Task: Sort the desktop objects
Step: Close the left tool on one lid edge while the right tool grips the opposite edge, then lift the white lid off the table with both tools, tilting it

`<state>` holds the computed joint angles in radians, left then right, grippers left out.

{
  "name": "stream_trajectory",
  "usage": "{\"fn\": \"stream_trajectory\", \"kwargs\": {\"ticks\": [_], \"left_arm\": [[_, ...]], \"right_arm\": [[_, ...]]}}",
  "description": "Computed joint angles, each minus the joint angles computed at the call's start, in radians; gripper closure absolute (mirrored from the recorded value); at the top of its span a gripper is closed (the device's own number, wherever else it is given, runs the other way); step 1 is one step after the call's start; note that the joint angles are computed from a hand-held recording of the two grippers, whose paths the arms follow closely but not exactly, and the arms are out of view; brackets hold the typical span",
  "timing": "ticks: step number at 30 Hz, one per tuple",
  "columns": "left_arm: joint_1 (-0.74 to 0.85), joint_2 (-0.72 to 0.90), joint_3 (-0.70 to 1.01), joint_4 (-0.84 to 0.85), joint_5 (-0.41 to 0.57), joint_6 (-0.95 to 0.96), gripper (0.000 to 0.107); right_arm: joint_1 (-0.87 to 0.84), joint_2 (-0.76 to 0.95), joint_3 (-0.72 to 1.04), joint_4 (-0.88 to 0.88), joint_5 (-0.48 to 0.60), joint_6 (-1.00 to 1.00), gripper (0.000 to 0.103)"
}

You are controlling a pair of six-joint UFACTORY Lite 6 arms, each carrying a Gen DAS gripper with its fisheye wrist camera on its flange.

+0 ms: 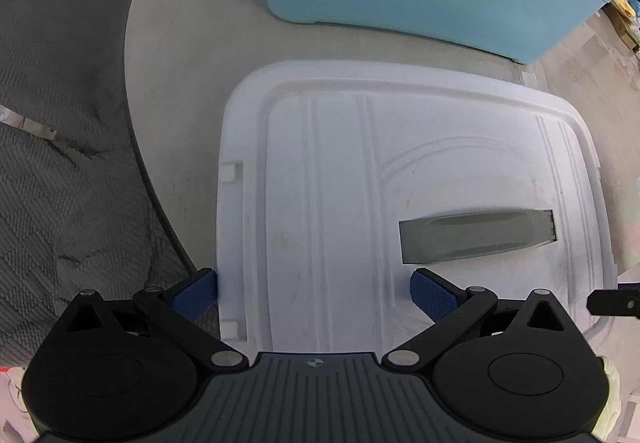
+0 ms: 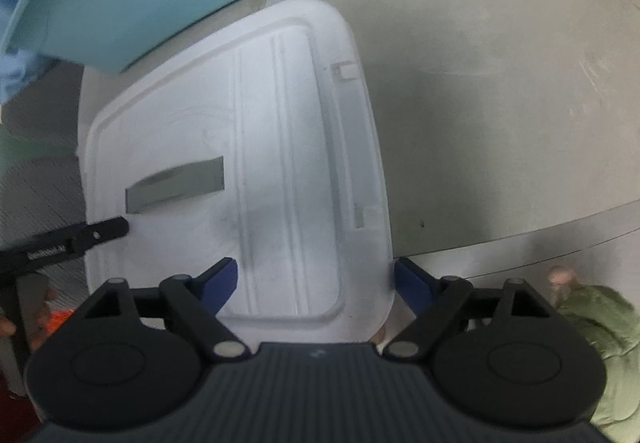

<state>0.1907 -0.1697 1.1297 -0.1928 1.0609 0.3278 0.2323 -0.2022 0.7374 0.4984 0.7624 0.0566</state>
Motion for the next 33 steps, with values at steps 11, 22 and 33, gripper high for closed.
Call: {"fn": "stream_trajectory", "kwargs": {"ticks": [11,22,33], "left_arm": [[0.006,-0.083,-0.069,0.019,0.005,-0.013,0.004],[0.003,-0.13,-0.116,0.027,0.014,-0.021,0.004],[0.032,-0.109,-0.113,0.023,0.025,0.003,0.004]], "right_arm": [[0.111,0.021,0.018,-0.111,-0.01,0.139,0.026],[0.135,0.022,0.006,-0.084,-0.007,0.136,0.026],[-0.142,0.187,-0.055,0.441,-0.02,-0.573,0.023]]}}
